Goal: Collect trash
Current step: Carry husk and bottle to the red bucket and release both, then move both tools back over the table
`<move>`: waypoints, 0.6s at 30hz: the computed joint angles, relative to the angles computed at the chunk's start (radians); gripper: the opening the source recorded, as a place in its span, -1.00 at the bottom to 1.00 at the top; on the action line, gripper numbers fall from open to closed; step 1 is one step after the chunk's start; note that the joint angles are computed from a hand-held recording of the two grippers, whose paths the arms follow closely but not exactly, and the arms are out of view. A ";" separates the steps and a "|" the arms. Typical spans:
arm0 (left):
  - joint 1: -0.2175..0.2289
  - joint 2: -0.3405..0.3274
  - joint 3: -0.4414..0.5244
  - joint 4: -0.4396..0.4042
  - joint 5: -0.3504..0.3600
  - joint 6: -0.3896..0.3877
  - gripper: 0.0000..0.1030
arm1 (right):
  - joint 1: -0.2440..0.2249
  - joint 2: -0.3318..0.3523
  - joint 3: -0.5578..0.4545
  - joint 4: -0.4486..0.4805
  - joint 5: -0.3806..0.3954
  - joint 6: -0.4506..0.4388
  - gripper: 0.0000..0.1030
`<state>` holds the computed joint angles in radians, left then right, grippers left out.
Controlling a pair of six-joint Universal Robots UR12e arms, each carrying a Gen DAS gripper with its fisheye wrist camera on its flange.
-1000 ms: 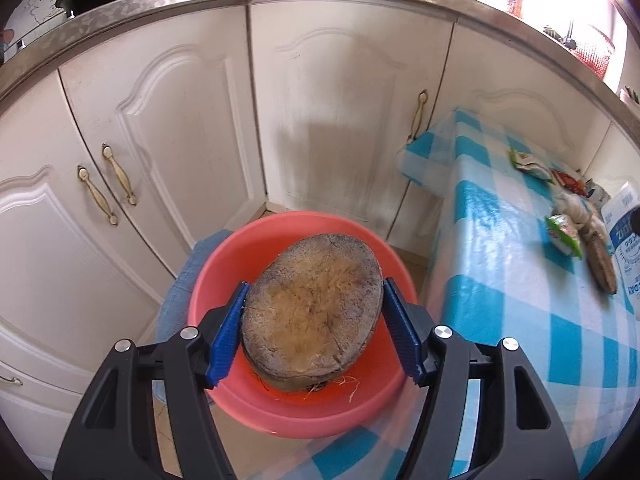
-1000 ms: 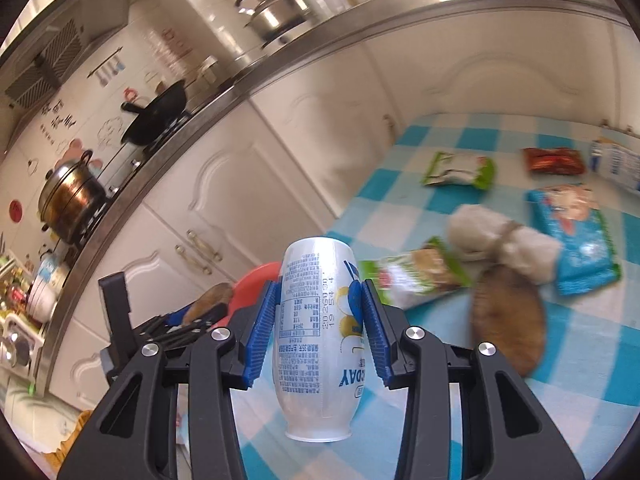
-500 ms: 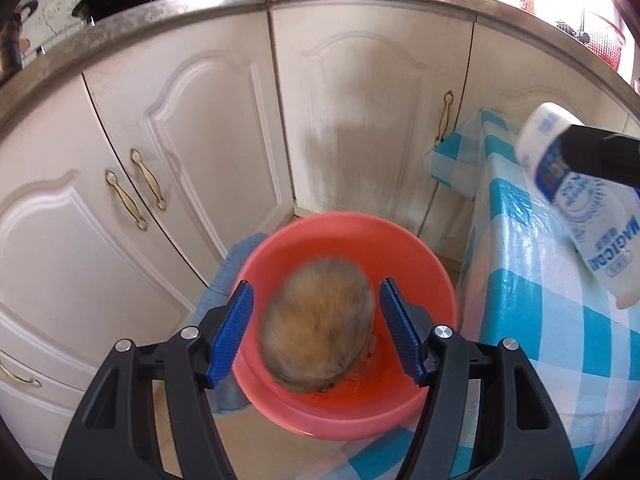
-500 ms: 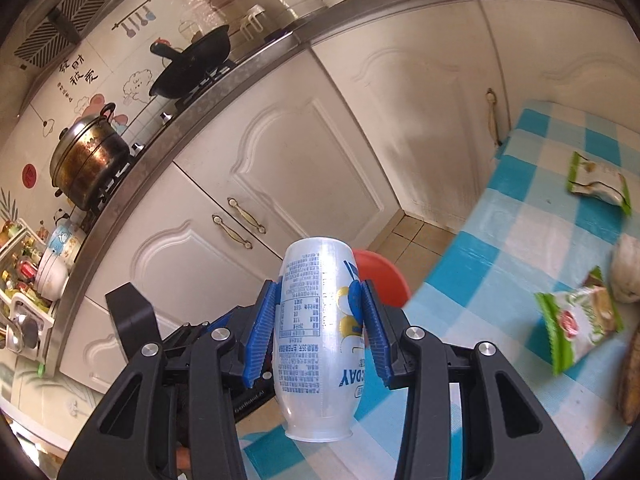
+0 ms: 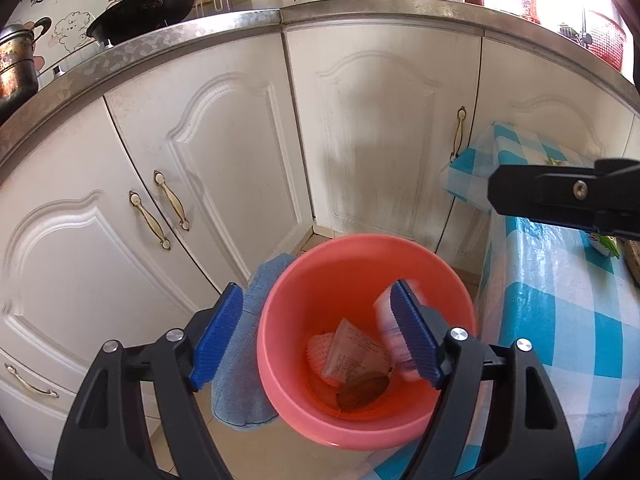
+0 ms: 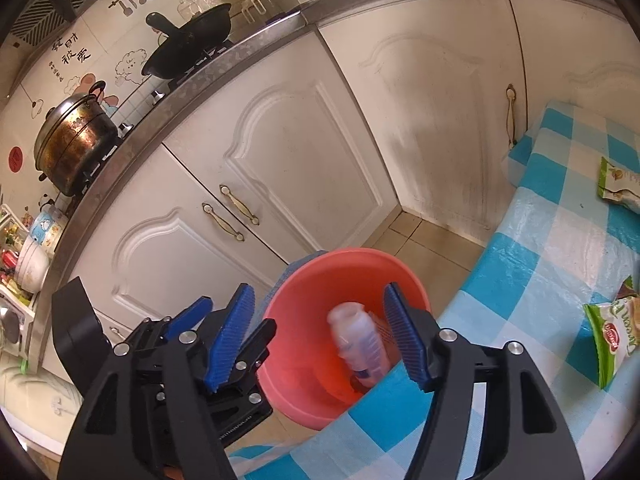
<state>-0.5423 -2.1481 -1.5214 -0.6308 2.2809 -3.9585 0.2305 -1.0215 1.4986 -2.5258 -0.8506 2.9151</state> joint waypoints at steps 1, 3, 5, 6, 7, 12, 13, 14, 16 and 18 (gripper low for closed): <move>0.000 0.001 0.000 -0.003 0.004 -0.002 0.52 | -0.001 -0.003 0.005 -0.008 -0.004 0.003 0.36; -0.002 0.001 0.003 -0.018 0.016 -0.007 0.58 | -0.004 -0.010 0.019 -0.037 -0.014 0.013 0.51; -0.005 0.000 0.008 -0.032 0.026 -0.005 0.65 | -0.006 -0.019 0.038 -0.074 -0.032 0.017 0.51; -0.007 -0.001 0.013 -0.037 0.025 -0.001 0.66 | -0.007 -0.027 0.050 -0.098 -0.048 0.019 0.53; -0.008 -0.002 0.017 -0.040 0.021 0.004 0.68 | -0.008 -0.033 0.060 -0.116 -0.059 0.020 0.58; -0.022 -0.016 0.051 -0.051 0.021 0.040 0.74 | -0.026 -0.067 0.121 -0.230 -0.106 0.040 0.71; -0.025 -0.019 0.059 -0.049 0.020 0.050 0.74 | -0.030 -0.073 0.131 -0.249 -0.118 0.044 0.71; -0.029 -0.024 0.068 -0.042 0.018 0.064 0.74 | -0.035 -0.081 0.144 -0.273 -0.133 0.050 0.71; -0.036 -0.032 0.085 -0.038 0.021 0.081 0.74 | -0.044 -0.091 0.162 -0.308 -0.154 0.064 0.71; -0.043 -0.043 0.107 -0.033 0.021 0.104 0.74 | -0.056 -0.102 0.180 -0.343 -0.172 0.084 0.73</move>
